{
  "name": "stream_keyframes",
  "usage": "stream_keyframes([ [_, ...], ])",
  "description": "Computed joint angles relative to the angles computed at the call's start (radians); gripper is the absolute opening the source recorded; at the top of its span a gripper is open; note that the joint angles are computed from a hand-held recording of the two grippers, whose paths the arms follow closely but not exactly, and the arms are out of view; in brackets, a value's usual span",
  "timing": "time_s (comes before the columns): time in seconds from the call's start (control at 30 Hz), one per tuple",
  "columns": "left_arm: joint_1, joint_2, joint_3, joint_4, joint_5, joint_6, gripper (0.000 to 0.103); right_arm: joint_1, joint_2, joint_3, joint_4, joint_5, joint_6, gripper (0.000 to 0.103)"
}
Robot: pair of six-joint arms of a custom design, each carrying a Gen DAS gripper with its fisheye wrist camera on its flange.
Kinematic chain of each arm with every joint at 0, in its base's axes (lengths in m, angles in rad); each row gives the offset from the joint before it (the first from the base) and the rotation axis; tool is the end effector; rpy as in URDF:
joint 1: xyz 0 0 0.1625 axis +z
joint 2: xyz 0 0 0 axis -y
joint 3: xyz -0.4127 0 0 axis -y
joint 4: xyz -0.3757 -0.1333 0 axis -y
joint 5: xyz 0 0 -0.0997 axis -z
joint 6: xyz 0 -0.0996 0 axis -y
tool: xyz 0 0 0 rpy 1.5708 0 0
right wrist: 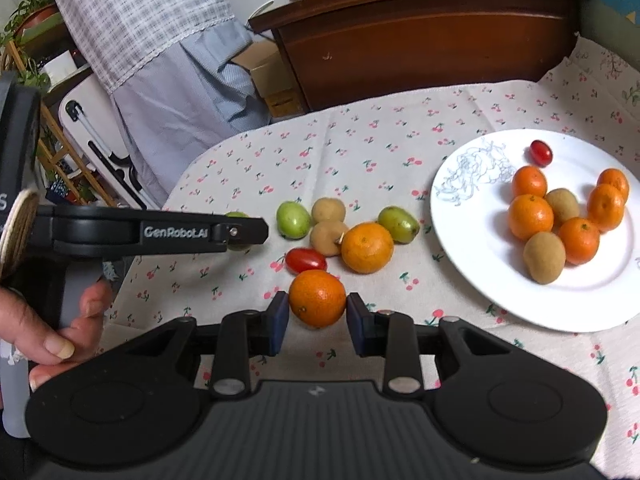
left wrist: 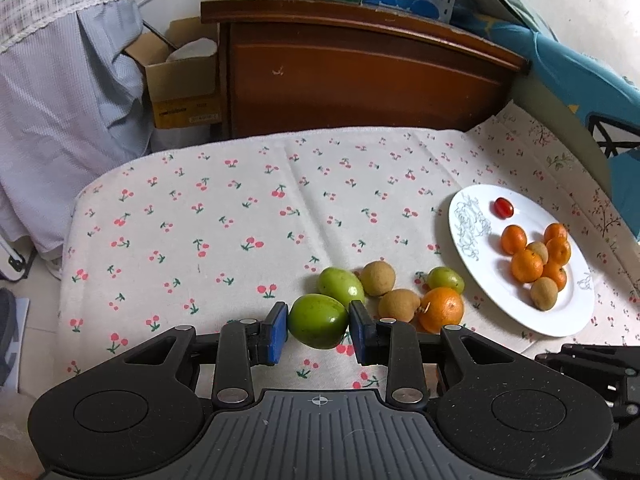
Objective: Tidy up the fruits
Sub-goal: 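Carry the green fruit and tangerine over the plate and open both tools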
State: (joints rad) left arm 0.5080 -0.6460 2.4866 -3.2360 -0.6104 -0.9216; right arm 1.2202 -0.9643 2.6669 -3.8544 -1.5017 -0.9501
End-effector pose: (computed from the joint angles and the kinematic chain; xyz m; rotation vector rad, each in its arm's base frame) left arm -0.1730 -0.3423 -0.0248 0.2703 2.3126 -0.9025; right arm 0.0205 -0.3522 0.1008 0.8409 -2.6243 0.7133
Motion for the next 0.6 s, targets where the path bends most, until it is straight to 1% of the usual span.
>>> stream_keyframes([
  [0.23, -0.022, -0.003, -0.009, -0.013, -0.001, 0.015, 0.030, 0.008, -0.059, -0.003, 0.017, 0.029, 0.023, 0.031],
  [0.43, -0.047, 0.005, -0.030, -0.036, 0.002, 0.053, 0.030, 0.007, -0.106, -0.006, 0.030, 0.052, 0.027, 0.031],
  [0.6, -0.066, 0.017, -0.049, -0.066, 0.011, 0.099, 0.030, 0.010, -0.157, -0.016, 0.073, 0.062, 0.034, 0.031],
])
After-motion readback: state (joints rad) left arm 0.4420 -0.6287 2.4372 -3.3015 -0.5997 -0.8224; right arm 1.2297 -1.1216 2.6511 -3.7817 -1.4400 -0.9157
